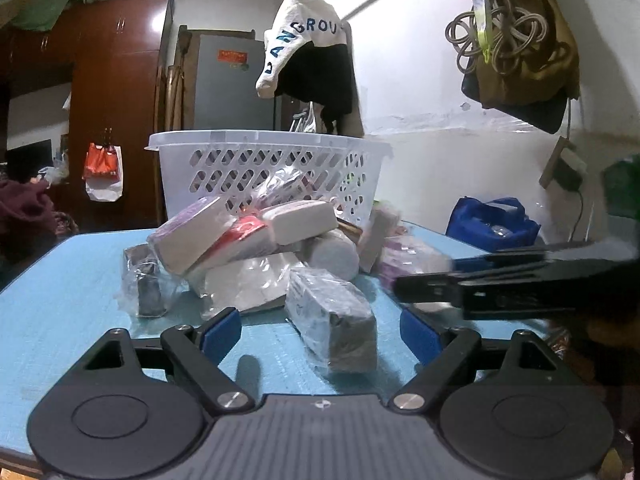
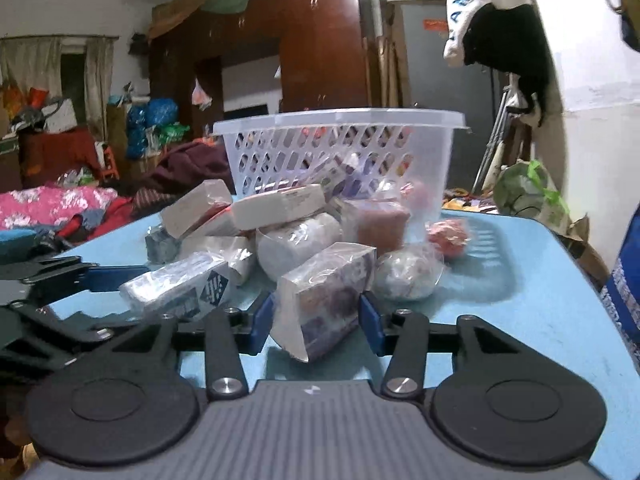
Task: Organize objects
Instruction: 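Grasp a clear bag with dark contents with the left tool while the right grasps a white wrapped package, then carry both held items over the white basket and release them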
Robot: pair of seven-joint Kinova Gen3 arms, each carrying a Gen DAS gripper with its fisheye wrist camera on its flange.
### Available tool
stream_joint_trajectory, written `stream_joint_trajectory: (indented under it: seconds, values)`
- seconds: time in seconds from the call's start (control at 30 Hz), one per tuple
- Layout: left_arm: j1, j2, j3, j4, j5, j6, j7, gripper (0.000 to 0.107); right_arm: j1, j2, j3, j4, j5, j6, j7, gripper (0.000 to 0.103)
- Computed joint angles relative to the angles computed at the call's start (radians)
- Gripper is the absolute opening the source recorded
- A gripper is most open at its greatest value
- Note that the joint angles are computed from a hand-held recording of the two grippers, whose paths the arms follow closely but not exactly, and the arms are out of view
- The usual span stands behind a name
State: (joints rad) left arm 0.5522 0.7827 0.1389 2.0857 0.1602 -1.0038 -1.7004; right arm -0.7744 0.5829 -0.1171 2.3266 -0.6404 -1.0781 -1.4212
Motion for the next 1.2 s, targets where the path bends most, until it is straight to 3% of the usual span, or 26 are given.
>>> stream_joint_trajectory:
  seconds: [0.07, 0.1, 0.13, 0.17, 0.3, 0.4, 0.53, 0.57, 0.8, 1.0, 1.1, 1.2]
  values:
    - [0.016, 0.007, -0.005, -0.009, 0.023, -0.008, -0.013, 0.087, 0.003, -0.001, -0.021, 0.022, -0.006, -0.028, -0.005, 0.049]
    - [0.020, 0.011, -0.005, -0.013, 0.030, -0.011, -0.015, 0.077, 0.001, 0.000, -0.026, 0.030, -0.007, -0.041, -0.001, 0.049]
    - [0.025, 0.011, -0.011, -0.018, 0.031, -0.001, -0.010, 0.059, -0.008, 0.002, -0.025, 0.031, -0.016, -0.047, 0.003, 0.049]
    - [0.013, 0.009, 0.000, -0.023, 0.024, 0.020, -0.014, 0.048, -0.020, 0.002, -0.023, 0.033, -0.032, -0.053, 0.015, 0.049]
    - [-0.002, 0.023, 0.002, -0.006, -0.018, -0.022, 0.009, 0.039, -0.031, 0.010, -0.029, 0.037, -0.046, -0.080, 0.022, 0.048]
    - [0.006, 0.036, -0.004, 0.027, -0.025, -0.108, 0.000, 0.039, -0.034, 0.015, -0.029, 0.042, -0.044, -0.100, 0.024, 0.048]
    - [-0.023, 0.040, 0.006, 0.052, -0.056, -0.160, 0.028, 0.039, -0.016, 0.027, -0.031, 0.054, -0.006, -0.126, 0.006, 0.046]
    - [-0.028, 0.043, 0.006, 0.058, -0.061, -0.172, 0.033, 0.039, -0.013, 0.028, -0.032, 0.054, -0.003, -0.127, 0.003, 0.042]
    - [-0.078, 0.053, 0.014, 0.072, -0.099, -0.207, 0.082, 0.038, -0.014, 0.036, -0.033, 0.063, -0.012, -0.150, -0.007, 0.040]
    - [-0.103, 0.048, 0.013, 0.096, -0.139, -0.266, 0.115, 0.038, -0.048, 0.017, -0.031, 0.093, -0.030, -0.232, -0.006, 0.039]
    - [-0.137, 0.012, 0.017, 0.087, -0.191, -0.252, 0.142, 0.038, -0.083, -0.042, 0.031, 0.072, -0.013, -0.187, 0.045, 0.039]
    - [-0.186, -0.062, 0.026, 0.012, -0.256, -0.140, 0.182, 0.038, 0.009, -0.128, 0.024, -0.016, 0.065, -0.065, 0.156, 0.039]
